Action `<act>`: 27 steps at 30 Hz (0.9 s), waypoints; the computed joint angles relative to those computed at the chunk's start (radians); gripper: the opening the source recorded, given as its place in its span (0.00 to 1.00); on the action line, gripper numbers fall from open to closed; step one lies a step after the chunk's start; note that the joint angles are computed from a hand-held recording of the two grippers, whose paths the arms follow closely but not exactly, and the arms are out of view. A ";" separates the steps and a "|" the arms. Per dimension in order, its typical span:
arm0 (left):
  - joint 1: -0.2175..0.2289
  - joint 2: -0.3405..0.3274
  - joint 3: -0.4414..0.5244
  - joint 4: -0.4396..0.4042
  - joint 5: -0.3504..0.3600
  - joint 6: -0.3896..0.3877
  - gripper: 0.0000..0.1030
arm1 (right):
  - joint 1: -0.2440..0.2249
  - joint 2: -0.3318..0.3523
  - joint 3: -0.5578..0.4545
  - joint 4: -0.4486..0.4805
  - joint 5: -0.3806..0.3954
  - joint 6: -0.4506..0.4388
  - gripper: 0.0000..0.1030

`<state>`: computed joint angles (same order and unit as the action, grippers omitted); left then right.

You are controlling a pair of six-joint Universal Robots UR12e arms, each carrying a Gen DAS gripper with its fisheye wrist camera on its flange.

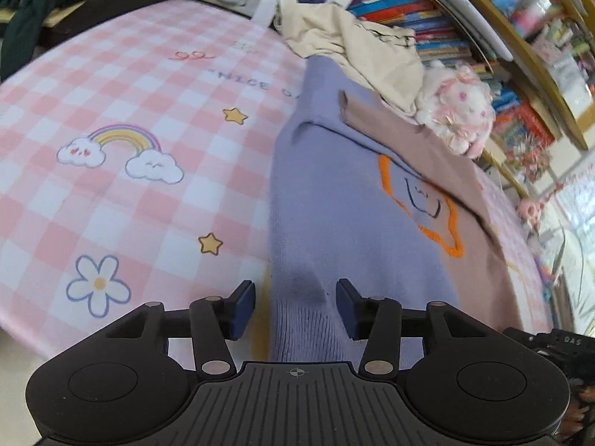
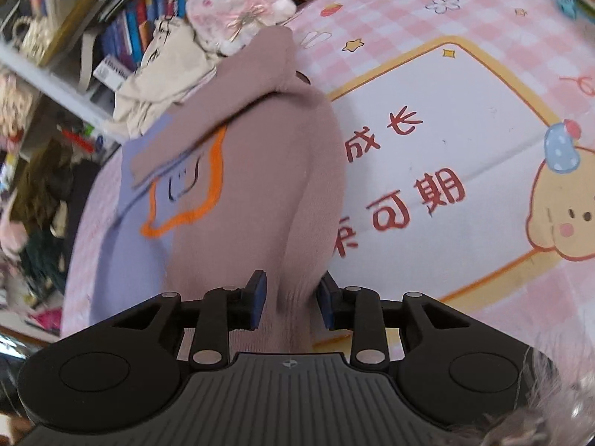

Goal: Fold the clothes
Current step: 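Grasp the sweater hem with both grippers, then lift the hem with both grippers and fold it toward the collar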

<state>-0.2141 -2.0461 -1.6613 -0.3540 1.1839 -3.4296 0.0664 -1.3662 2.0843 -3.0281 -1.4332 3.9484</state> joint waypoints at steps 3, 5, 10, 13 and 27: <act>0.008 0.002 -0.003 -0.016 -0.031 -0.005 0.35 | -0.007 0.005 0.000 -0.013 0.033 0.001 0.29; 0.011 0.004 -0.002 -0.043 -0.049 0.000 0.19 | -0.007 0.004 0.002 -0.011 0.048 -0.003 0.29; 0.013 0.007 0.011 -0.087 -0.030 -0.002 0.04 | -0.005 -0.011 -0.003 0.036 0.036 -0.032 0.10; 0.015 0.012 0.019 -0.087 -0.042 0.052 0.04 | 0.009 -0.029 -0.002 0.031 -0.017 -0.085 0.10; 0.061 -0.018 0.025 -0.154 -0.218 -0.021 0.05 | -0.002 -0.029 0.020 0.050 0.047 0.058 0.11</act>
